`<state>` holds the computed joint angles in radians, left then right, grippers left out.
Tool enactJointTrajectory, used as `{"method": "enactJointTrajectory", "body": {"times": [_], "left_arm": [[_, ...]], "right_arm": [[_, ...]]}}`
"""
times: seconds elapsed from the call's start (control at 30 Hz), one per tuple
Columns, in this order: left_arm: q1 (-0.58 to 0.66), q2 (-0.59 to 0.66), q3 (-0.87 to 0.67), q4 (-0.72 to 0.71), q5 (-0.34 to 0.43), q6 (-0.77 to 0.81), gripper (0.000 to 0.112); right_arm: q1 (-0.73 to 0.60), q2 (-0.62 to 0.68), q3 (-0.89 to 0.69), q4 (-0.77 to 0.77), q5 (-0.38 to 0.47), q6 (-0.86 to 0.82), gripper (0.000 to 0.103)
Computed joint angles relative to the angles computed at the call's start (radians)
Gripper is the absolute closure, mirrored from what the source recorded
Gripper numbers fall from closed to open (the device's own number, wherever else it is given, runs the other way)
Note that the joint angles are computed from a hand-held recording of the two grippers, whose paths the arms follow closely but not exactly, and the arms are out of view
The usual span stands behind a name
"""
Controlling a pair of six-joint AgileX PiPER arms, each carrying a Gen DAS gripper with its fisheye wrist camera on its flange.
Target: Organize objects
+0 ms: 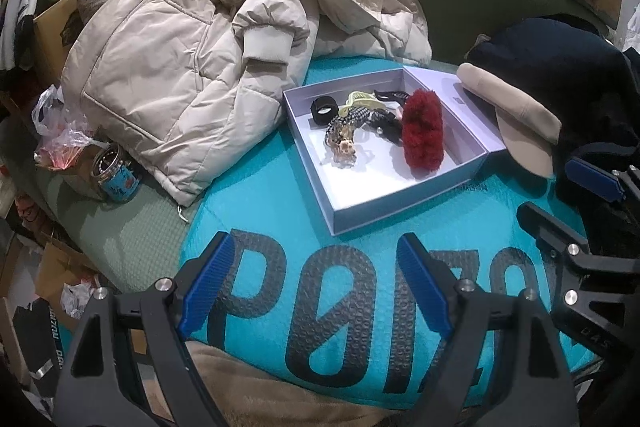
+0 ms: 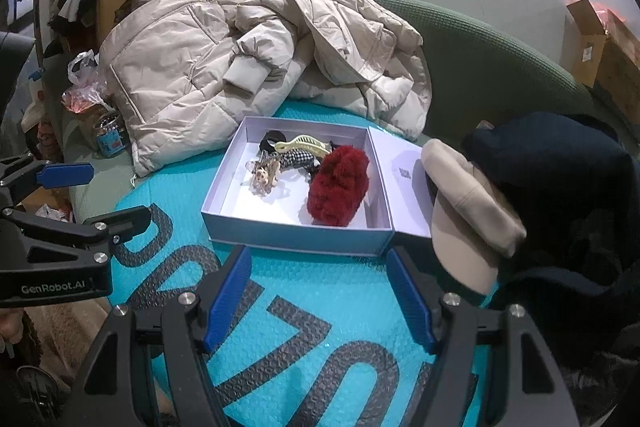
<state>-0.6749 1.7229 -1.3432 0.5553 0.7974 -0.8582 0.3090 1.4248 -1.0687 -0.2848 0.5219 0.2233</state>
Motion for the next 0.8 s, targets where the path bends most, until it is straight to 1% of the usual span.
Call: {"method": "enactJointTrajectory", "body": {"times": [0.27, 0.43, 0.53, 0.8], "left_arm": [[-0.016, -0.009, 0.019, -0.013, -0.004, -0.003, 0.03], [-0.004, -0.016, 0.029, -0.071, -0.034, 0.035, 0.03], [-0.013, -0.012, 0.025, -0.058, -0.023, 0.028, 0.03], [-0.007, -0.012, 0.015, -0.084, -0.012, 0.054, 0.03]], "right_arm": [[-0.013, -0.022, 0.028, 0.045, -0.003, -0.043, 0.032], [-0.015, -0.018, 0.023, 0.04, 0.001, -0.037, 0.032], [-0.016, -0.015, 0.019, 0.048, 0.002, -0.046, 0.032], [-0.013, -0.006, 0.008, 0.043, 0.003, -0.041, 0.032]]}}
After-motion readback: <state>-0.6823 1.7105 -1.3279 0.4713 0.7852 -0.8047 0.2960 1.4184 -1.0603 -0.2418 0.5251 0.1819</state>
